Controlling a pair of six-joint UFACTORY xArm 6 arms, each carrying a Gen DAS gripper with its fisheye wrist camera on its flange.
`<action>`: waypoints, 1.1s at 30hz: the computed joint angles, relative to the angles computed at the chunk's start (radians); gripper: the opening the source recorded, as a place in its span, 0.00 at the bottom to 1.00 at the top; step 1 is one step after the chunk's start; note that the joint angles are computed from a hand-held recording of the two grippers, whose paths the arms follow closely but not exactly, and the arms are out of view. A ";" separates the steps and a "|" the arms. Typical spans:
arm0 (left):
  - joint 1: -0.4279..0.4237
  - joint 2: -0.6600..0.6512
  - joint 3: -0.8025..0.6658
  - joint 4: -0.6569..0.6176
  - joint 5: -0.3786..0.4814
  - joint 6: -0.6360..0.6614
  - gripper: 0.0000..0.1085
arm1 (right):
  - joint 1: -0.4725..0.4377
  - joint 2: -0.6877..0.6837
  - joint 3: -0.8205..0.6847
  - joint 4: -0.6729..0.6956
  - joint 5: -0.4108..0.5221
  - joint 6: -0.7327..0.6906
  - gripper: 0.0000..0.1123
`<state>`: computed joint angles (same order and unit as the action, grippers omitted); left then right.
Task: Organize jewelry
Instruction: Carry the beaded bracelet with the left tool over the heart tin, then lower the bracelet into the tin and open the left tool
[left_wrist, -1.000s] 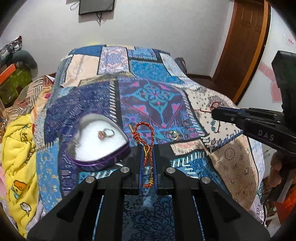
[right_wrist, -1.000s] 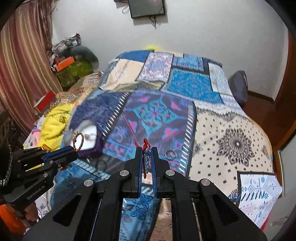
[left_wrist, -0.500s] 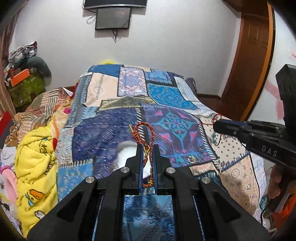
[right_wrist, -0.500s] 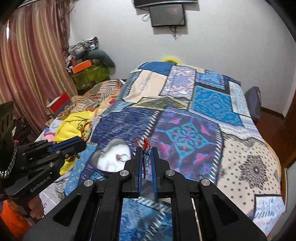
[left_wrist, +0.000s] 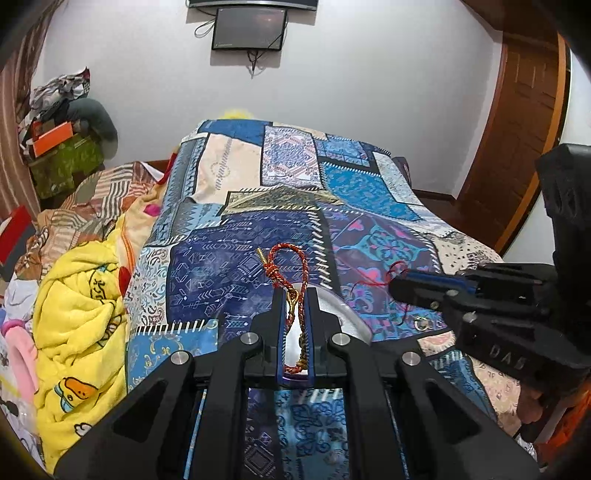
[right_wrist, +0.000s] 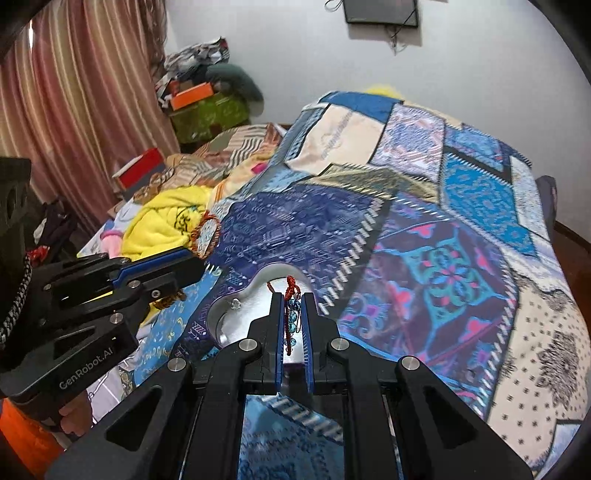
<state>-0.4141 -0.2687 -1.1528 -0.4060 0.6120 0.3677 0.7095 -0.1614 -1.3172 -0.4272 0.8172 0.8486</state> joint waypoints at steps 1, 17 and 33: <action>0.004 0.010 -0.007 -0.007 0.005 0.006 0.07 | -0.004 0.011 -0.005 0.015 -0.005 -0.012 0.07; 0.019 0.120 -0.074 -0.067 0.033 0.062 0.07 | -0.049 0.069 -0.030 0.209 0.014 -0.151 0.21; -0.048 0.140 -0.076 0.008 0.081 0.012 0.26 | -0.047 -0.106 0.084 0.086 0.080 -0.010 0.22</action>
